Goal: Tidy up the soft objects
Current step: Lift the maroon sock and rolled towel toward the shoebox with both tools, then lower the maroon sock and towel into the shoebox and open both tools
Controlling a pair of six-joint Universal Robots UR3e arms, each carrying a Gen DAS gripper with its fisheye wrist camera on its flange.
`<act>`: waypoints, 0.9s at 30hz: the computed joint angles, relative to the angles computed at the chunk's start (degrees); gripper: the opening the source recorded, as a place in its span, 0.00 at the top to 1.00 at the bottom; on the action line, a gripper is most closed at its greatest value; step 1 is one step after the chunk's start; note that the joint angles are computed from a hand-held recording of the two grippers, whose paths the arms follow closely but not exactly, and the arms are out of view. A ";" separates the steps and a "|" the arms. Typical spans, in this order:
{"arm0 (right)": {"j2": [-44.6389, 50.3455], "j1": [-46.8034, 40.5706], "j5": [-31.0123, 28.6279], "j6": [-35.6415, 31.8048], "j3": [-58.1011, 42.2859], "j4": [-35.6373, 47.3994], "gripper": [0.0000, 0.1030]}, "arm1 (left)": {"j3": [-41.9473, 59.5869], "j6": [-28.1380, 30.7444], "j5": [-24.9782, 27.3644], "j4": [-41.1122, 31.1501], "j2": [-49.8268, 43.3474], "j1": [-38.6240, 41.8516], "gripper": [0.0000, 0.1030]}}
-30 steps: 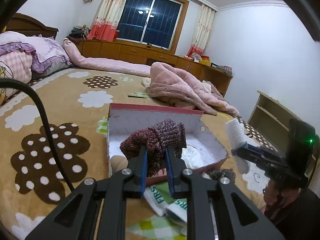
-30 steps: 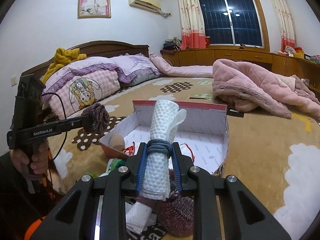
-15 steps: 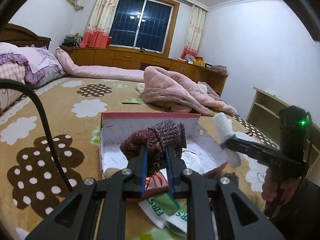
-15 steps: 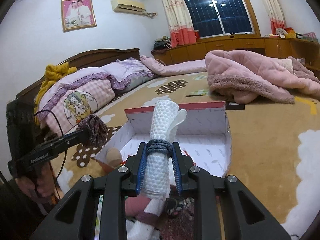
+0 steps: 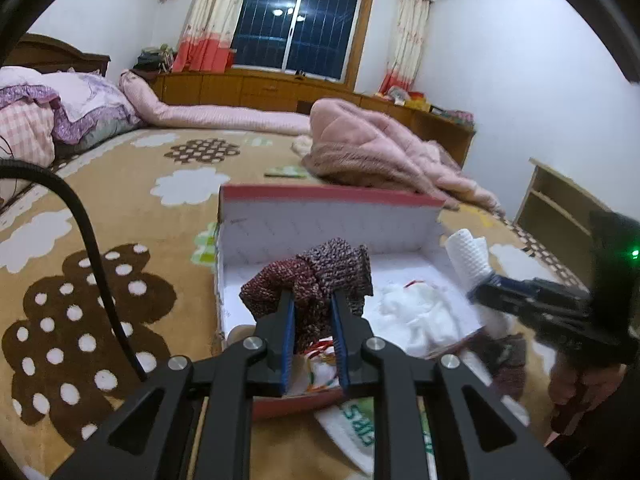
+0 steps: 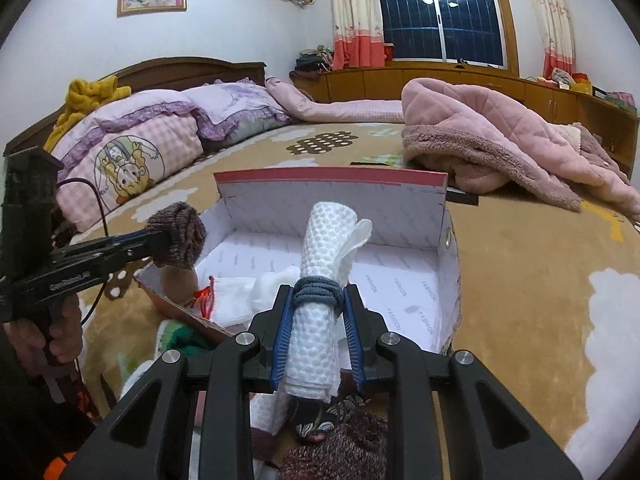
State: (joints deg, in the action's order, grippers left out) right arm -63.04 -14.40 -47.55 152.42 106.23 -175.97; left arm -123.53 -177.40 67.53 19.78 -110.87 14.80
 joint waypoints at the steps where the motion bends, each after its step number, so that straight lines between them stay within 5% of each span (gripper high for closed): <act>1: 0.44 0.31 -0.40 0.10 -0.37 -0.12 0.76 | 1.13 0.16 0.96 -0.41 -1.06 -0.39 0.83; 15: 5.67 4.69 -5.53 2.01 -5.57 -2.13 0.76 | 11.36 -0.21 7.25 -3.93 -10.97 -5.07 0.83; 19: 7.76 7.05 -8.51 0.11 -11.41 4.04 0.76 | 11.83 1.32 11.93 -1.33 -12.73 -7.95 0.83; 27: 12.18 9.60 -12.64 -0.01 -21.44 15.77 0.75 | 11.15 1.97 11.35 0.35 -13.28 -7.90 0.82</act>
State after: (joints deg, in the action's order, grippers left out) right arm -50.87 -4.81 -60.19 152.41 84.79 -160.20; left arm -112.38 -175.43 78.88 20.13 -124.16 6.90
